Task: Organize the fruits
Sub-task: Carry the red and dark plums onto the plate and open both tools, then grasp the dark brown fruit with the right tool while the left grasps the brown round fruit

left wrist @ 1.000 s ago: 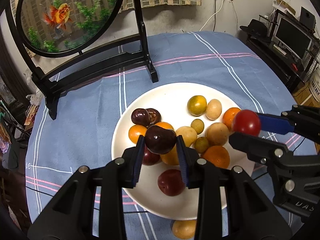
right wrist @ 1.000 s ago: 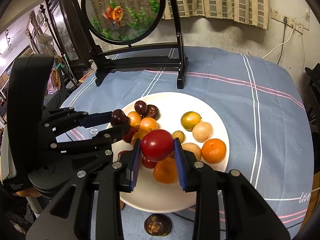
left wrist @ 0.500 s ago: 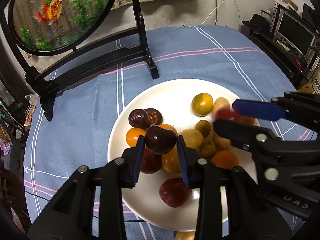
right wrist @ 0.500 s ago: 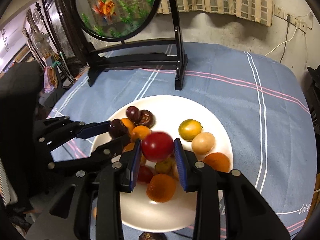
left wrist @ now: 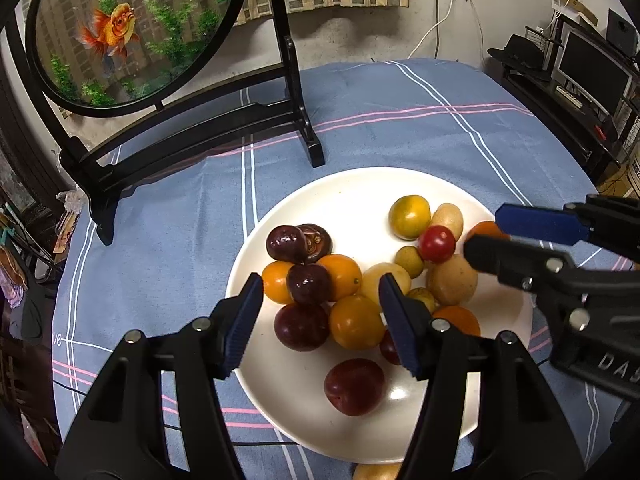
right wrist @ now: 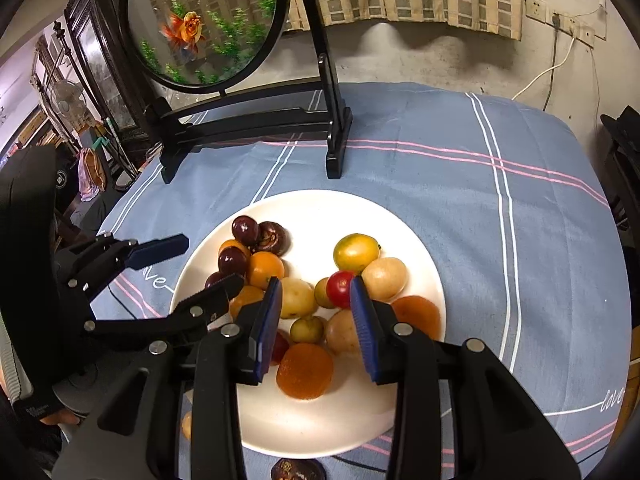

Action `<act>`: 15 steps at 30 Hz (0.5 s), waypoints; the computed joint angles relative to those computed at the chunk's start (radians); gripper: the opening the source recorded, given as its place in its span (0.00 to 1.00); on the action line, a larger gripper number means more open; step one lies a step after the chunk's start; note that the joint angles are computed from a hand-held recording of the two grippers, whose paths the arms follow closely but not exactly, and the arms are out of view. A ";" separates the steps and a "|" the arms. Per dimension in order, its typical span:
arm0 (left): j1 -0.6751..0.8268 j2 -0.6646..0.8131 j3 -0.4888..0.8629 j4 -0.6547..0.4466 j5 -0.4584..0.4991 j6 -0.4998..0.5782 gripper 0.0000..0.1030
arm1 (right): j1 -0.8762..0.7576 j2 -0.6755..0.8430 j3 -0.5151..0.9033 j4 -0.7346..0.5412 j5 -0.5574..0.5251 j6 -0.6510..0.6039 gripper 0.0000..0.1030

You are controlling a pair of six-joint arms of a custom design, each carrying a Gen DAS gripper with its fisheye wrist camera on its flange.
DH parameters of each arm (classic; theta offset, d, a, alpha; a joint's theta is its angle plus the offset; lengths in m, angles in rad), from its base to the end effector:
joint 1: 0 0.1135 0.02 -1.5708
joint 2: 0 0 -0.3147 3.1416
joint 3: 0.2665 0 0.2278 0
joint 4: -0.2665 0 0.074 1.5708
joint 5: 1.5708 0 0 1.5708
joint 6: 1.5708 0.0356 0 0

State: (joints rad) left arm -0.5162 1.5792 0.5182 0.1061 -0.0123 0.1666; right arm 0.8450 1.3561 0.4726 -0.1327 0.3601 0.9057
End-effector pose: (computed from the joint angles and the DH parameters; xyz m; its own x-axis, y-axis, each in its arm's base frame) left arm 0.2138 -0.1208 0.1762 -0.6192 0.5421 -0.5680 0.5983 0.7942 0.1057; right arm 0.1390 0.1377 0.1979 -0.8021 0.2056 -0.5607 0.0880 0.9693 0.2295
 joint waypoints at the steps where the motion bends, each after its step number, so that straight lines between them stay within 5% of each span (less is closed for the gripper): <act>1: -0.002 -0.010 -0.002 -0.005 -0.002 -0.002 0.60 | 0.022 -0.006 0.005 -0.018 0.015 0.017 0.36; 7: -0.005 -0.095 -0.023 -0.049 -0.007 0.000 0.62 | 0.135 -0.053 0.033 -0.121 0.081 0.117 0.36; 15: 0.095 -0.276 -0.057 -0.172 0.069 0.019 0.71 | 0.450 -0.072 0.090 -0.392 0.223 0.420 0.36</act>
State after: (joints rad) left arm -0.4217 1.3029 0.4616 -0.0662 0.0563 0.1858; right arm 1.2953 1.2838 0.5630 -0.5243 0.5830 1.3260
